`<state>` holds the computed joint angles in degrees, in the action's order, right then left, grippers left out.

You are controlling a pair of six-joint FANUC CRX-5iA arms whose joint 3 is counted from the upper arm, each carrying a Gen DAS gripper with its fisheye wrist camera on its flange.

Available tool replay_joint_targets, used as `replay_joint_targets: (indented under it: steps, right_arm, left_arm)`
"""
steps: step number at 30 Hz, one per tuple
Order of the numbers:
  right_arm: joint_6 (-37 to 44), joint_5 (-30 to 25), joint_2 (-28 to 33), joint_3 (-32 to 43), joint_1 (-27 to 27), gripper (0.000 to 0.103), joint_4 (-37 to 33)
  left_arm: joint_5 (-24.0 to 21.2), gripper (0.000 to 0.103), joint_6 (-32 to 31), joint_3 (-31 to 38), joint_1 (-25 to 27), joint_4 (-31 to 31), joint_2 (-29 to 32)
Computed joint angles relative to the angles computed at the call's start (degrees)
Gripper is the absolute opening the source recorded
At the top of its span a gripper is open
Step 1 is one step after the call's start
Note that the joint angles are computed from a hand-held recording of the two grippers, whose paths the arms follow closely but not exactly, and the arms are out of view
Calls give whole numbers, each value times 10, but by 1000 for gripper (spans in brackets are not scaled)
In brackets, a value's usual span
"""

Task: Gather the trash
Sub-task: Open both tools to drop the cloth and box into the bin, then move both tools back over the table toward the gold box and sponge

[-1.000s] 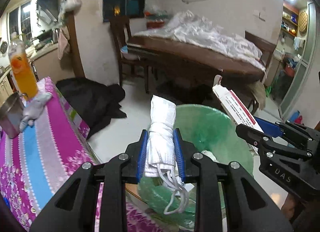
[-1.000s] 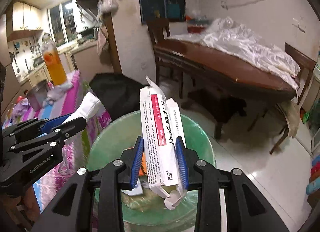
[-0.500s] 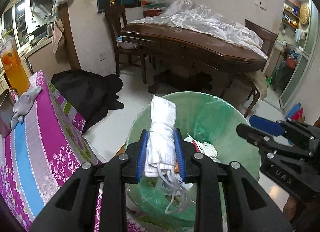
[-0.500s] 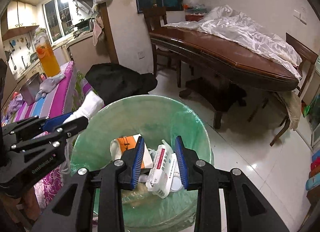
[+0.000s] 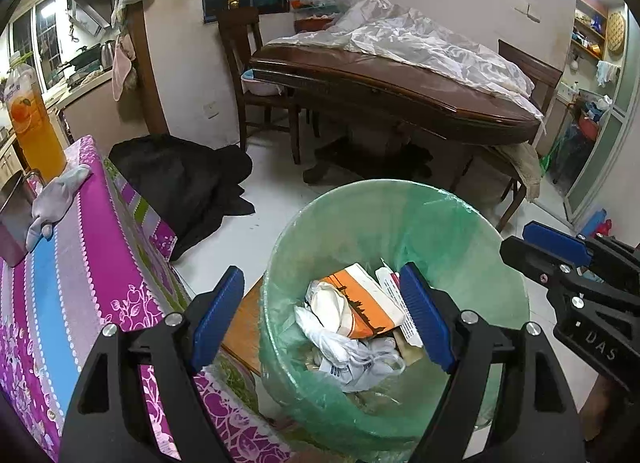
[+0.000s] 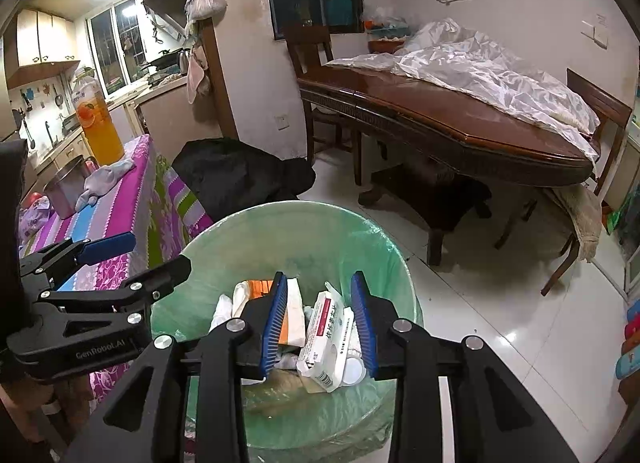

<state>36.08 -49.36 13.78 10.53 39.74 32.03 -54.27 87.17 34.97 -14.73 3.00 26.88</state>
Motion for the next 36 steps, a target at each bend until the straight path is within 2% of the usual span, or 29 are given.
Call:
replay_joint_targets:
  steps: [6, 11, 14, 32, 36]
  right_arm:
    - [-18, 5, -11, -14, 11, 41, 22]
    - [-43, 11, -22, -30, 19, 61, 53]
    - [-61, 13, -29, -39, 23, 69, 71]
    - [-67, 6, -36, -38, 32, 72, 83]
    - [-70, 10, -38, -40, 34, 75, 89]
  left_arm:
    - [6, 76, -2, -12, 1, -1, -11]
    - [12, 76, 3, -18, 2, -9, -19]
    - [12, 76, 5, -19, 2, -11, -22]
    - [21, 77, 7, -39, 5, -13, -39]
    - [25, 77, 8, -51, 10, -14, -49]
